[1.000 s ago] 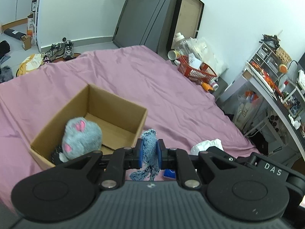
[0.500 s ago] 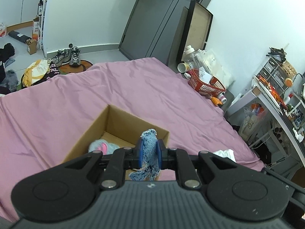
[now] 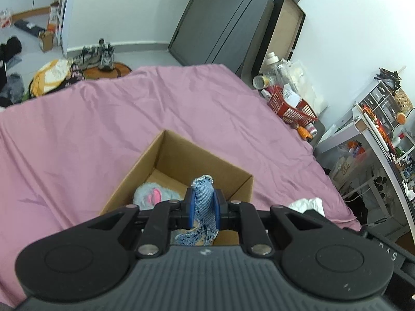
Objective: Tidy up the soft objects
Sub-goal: 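Open both grippers to drop the denim cloth and white bag into the box, then move both grippers back to the blue tissue pack and black bag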
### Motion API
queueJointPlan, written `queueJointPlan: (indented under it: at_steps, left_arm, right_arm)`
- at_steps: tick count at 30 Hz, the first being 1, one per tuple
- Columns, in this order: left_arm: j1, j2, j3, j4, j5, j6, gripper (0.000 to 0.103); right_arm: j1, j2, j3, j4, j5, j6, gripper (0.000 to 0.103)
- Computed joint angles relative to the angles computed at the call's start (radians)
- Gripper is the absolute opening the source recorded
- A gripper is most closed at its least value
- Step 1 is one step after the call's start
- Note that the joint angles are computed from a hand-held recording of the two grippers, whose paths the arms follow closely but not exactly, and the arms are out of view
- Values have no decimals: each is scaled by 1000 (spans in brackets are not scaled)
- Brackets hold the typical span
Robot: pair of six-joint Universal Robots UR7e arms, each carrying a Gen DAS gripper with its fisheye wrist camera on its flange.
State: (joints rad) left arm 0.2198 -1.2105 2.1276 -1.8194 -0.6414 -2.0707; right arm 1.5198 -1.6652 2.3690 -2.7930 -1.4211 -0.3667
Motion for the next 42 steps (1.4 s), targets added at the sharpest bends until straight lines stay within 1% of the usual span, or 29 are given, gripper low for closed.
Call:
queueJointPlan:
  at_steps: [5, 9, 10, 14, 17, 19, 21, 22, 23, 25, 27, 28, 30, 31, 32, 35, 37, 39, 42]
  left_arm:
    - [29, 1, 43, -142, -26, 85, 15]
    - [74, 4, 57, -251, -108, 172, 19]
    - [78, -1, 63, -262, -121, 175, 19]
    - [69, -32, 67, -179, -118, 117, 28]
    - [66, -61, 66, -125, -109, 100, 30]
    - [63, -74, 62, -89, -103, 86, 30]
    - [62, -83, 54, -60, -101, 78, 32]
    - [64, -84, 48, -50, -101, 76, 33]
    - [61, -87, 46, -40, -100, 72, 38]
    - [58, -85, 31, -4, -99, 56, 47]
    - [52, -77, 7, 52, -99, 30, 64]
    - [48, -70, -5, 79, -94, 18, 67]
    - [36, -58, -26, 132, -84, -2, 76]
    - [32, -51, -37, 153, -82, -5, 78]
    - [28, -46, -45, 164, -82, -2, 82]
    - [18, -35, -58, 167, -82, 22, 85]
    - [14, -28, -66, 165, -83, 32, 85]
    - [8, -21, -72, 166, -82, 26, 93]
    - [3, -12, -79, 159, -85, 16, 96]
  right_arm:
    - [24, 29, 2, -23, -29, 7, 33]
    - [42, 66, -5, -43, -58, 25, 33]
    - [47, 76, -6, -46, -67, 32, 33]
    - [69, 109, -9, -65, -94, 45, 36]
    - [79, 118, -6, -72, -99, 41, 36]
    - [82, 118, -1, -75, -88, 37, 37]
    - [82, 116, 1, -78, -72, 40, 48]
    - [86, 115, 6, -95, -78, 48, 62]
    - [87, 113, 12, -115, -80, 50, 70]
    - [86, 103, 15, -125, -79, 51, 72]
    - [82, 94, 12, -116, -79, 66, 72]
    - [80, 88, 12, -114, -81, 71, 73]
    - [82, 74, 15, -119, -95, 74, 80]
    - [85, 71, 17, -125, -107, 74, 85]
    - [87, 65, 18, -127, -117, 73, 89]
    - [91, 46, 14, -105, -139, 74, 97]
    - [82, 29, 8, -79, -136, 79, 100]
    - [78, 15, 3, -57, -139, 87, 102]
    - [67, -13, -4, -20, -132, 84, 103]
